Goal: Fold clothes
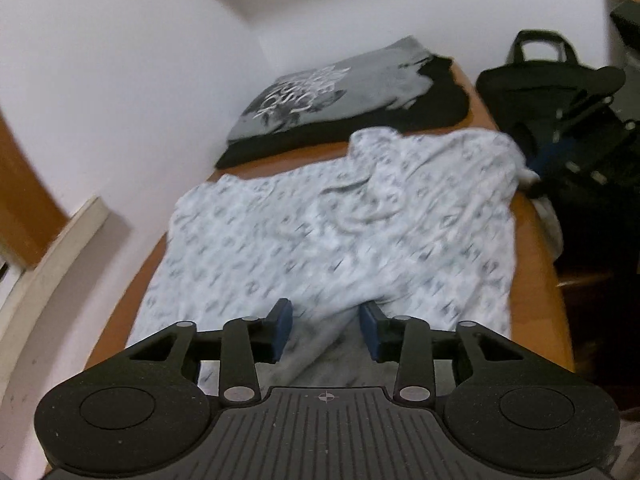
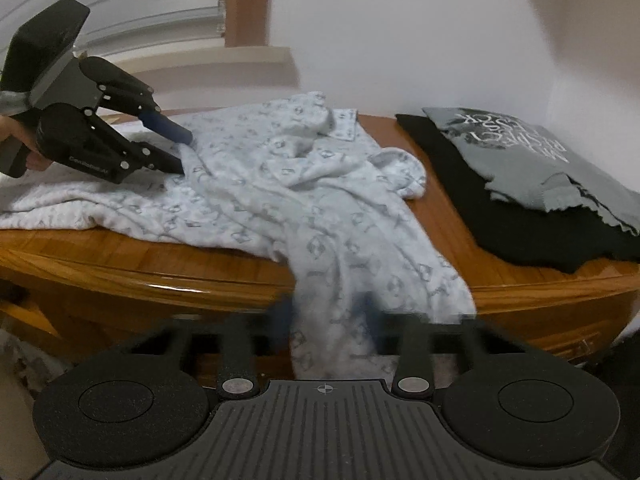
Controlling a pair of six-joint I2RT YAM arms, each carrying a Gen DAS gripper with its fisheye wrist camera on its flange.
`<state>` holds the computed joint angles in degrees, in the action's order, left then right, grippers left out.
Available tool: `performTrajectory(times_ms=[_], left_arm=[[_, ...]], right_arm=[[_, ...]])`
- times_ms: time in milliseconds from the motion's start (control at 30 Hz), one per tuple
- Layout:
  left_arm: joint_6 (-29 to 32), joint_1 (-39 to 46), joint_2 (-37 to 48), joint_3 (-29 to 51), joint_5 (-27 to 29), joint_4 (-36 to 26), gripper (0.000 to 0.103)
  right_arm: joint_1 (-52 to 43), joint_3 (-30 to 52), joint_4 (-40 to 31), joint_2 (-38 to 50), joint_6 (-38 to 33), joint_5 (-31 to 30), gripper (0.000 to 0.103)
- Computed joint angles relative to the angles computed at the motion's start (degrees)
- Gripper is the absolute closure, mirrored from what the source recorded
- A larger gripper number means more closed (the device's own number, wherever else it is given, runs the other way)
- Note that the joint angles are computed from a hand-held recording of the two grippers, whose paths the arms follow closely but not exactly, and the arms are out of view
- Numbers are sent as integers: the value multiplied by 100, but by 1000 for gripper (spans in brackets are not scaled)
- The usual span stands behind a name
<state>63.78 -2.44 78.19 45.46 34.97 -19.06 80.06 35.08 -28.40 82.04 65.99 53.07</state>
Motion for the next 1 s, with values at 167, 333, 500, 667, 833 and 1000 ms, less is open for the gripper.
performTrajectory(times_ms=[167, 333, 500, 667, 833, 1000], left_arm=[[-101, -97, -13, -36, 129, 16, 50], [-333, -222, 107, 155, 281, -104, 50], [-699, 263, 453, 852, 981, -599, 99], [-337, 1309, 1031, 1779, 1511, -1619, 97], [-321, 1660, 1368, 1952, 1174, -1451, 73], [-676, 1705, 1078, 1585, 1152, -722, 49]], right_arm=[[10, 356, -1015, -385, 42, 603, 99], [-547, 841, -571, -817, -1744, 1096, 99], [-1335, 1287, 2080, -582, -4715, 690, 99], [-1869, 1661, 3510, -24, -5439, -668, 93], [-2167, 1565, 3452, 333, -4922, -1273, 65], [-2327, 927, 3283, 59, -4144, -1145, 58]])
